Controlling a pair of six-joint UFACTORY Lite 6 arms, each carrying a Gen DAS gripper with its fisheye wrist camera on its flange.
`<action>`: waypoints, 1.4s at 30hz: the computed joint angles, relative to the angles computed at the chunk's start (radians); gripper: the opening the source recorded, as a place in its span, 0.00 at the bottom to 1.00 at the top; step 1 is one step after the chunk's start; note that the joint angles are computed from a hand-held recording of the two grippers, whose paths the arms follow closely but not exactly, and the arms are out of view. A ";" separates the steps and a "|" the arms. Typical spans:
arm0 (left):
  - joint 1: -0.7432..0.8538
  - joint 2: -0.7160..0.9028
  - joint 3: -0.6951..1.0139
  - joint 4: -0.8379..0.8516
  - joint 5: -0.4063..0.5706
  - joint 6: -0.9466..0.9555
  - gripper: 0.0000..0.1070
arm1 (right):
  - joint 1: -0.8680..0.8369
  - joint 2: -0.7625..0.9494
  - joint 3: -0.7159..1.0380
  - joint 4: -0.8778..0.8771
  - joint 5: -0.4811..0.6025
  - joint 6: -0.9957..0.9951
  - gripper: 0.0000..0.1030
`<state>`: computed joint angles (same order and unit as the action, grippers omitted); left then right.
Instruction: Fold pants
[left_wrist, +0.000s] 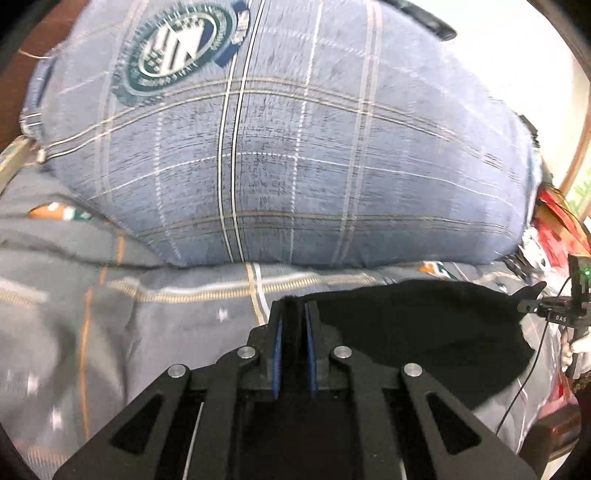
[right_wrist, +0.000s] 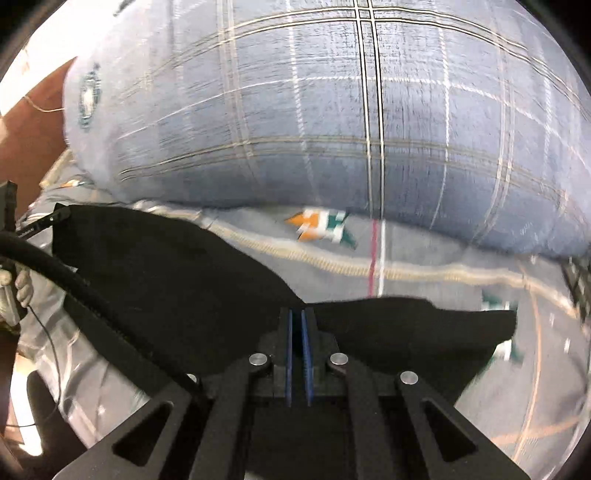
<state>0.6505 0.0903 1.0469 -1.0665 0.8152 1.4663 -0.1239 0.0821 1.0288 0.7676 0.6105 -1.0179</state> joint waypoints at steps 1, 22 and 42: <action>0.043 -0.049 -0.070 -0.020 0.020 0.060 0.09 | -0.017 -0.059 -0.074 0.029 0.010 -0.036 0.06; 0.736 0.035 -0.204 0.209 0.364 0.236 0.39 | -0.695 -0.589 -0.788 0.133 0.284 -0.448 0.45; 0.180 0.041 -0.328 0.043 -0.293 0.048 0.42 | -0.590 -0.200 -0.552 0.505 0.028 -0.404 0.18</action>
